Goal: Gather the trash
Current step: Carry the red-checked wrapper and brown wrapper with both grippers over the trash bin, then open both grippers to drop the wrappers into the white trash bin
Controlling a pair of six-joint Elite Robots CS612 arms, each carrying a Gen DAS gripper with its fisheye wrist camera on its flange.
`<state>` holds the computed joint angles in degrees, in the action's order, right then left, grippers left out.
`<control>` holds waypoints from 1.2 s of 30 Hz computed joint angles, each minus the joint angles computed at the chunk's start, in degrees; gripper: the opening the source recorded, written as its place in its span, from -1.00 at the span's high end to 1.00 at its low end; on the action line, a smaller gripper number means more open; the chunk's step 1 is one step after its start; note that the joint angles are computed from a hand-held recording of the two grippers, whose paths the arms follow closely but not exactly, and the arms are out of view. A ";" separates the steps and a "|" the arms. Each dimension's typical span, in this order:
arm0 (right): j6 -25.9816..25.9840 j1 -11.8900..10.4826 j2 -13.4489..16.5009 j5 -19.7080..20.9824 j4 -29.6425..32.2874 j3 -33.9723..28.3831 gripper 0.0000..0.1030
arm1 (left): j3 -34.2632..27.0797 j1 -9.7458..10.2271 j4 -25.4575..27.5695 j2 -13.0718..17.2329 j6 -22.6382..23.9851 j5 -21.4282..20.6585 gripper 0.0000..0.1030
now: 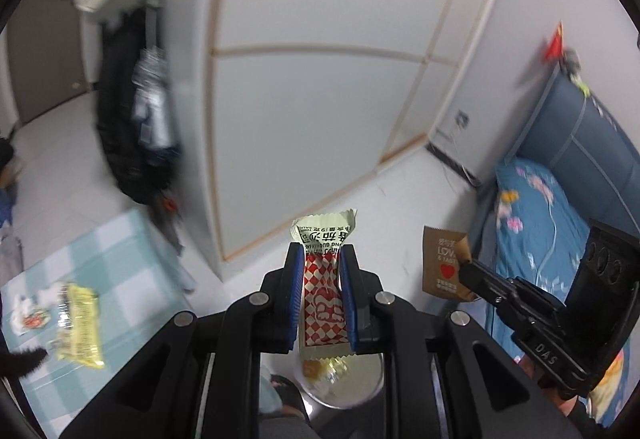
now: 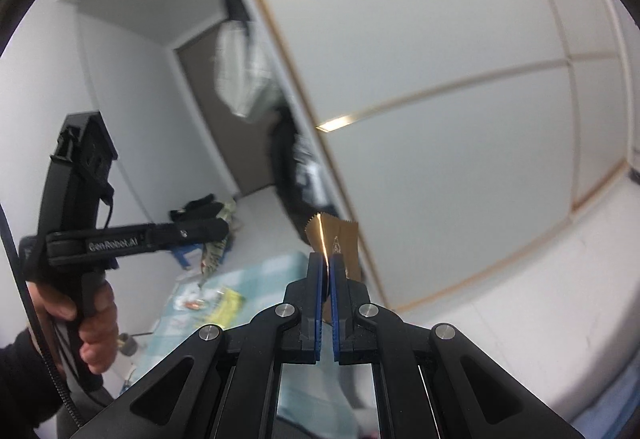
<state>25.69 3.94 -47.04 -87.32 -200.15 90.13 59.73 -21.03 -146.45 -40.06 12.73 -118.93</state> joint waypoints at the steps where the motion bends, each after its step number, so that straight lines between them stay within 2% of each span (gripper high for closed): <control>1: 0.96 -0.37 -0.06 -0.45 0.21 0.97 0.95 | -0.39 -0.38 1.67 0.27 0.93 0.00 0.74; 6: 5.62 -2.09 0.11 -0.59 2.25 4.58 0.95 | -3.44 -2.70 12.17 2.28 6.54 1.25 0.74; 9: 8.03 -3.09 0.73 0.70 3.95 5.99 0.95 | -5.56 -3.89 18.96 3.73 9.53 2.75 0.74; 11: 9.60 -3.61 1.19 1.85 5.07 6.42 0.95 | -8.00 -4.56 25.16 5.01 10.77 3.63 0.74; 13: 11.71 -4.06 1.94 3.25 6.00 6.86 0.95 | -12.28 -4.90 33.80 7.24 12.46 3.38 0.74; 17: 14.89 -4.66 3.32 5.97 7.68 7.48 0.95 | -18.09 -5.99 43.42 10.65 15.66 6.47 0.74; 23: 18.31 -5.24 5.37 9.35 11.03 6.86 0.95 | -23.70 -7.51 53.68 14.66 22.04 11.82 0.74; 26: 19.47 -5.51 6.11 10.75 12.14 6.96 0.95 | -26.71 -8.29 59.85 16.97 24.90 15.08 0.74; 28: 22.12 -5.84 6.66 12.16 11.38 7.38 0.95 | -27.98 -8.84 63.01 18.31 26.14 18.39 0.74; 32: 28.60 -6.31 8.02 14.55 9.85 7.59 0.95 | -34.20 -8.90 69.53 22.40 25.19 20.08 0.74; 36: 31.19 -6.62 8.65 16.05 10.36 7.74 0.94 | -39.63 -8.96 72.85 25.97 24.20 20.35 0.74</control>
<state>56.87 -2.67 -38.39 -71.27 -189.79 97.87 20.10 -29.99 -73.59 -14.10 36.93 -98.58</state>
